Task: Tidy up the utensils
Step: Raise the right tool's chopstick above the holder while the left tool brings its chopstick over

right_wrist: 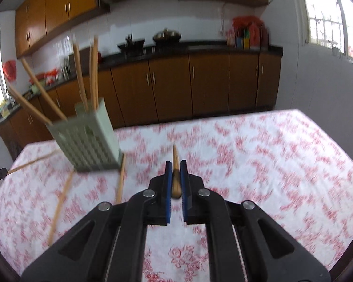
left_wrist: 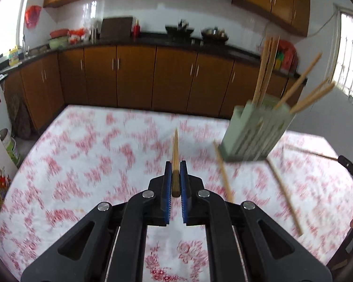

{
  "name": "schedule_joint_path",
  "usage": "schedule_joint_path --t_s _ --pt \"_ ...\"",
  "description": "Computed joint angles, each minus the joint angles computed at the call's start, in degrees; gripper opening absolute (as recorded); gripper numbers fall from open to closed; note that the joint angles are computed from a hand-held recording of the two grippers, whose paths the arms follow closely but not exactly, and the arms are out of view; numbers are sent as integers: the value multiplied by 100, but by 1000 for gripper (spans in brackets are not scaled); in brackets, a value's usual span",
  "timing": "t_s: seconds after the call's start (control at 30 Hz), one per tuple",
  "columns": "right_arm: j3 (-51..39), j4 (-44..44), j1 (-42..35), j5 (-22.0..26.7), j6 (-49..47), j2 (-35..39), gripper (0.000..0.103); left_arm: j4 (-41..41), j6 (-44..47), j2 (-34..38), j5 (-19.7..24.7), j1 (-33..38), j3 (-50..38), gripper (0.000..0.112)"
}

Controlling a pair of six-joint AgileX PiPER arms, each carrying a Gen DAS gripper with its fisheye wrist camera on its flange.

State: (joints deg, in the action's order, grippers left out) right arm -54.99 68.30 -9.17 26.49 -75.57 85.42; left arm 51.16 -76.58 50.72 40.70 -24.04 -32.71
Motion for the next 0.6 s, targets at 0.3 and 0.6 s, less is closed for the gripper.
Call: schedule_joint_path --t_s 0.3,0.6 --pt "-320 643 -391 469 -266 -368 8 463 -234 -462 589 -420 -574 7" --pt "-435 593 -358 449 -82 -420 8 491 -68 -429 724 -385 -859 7"
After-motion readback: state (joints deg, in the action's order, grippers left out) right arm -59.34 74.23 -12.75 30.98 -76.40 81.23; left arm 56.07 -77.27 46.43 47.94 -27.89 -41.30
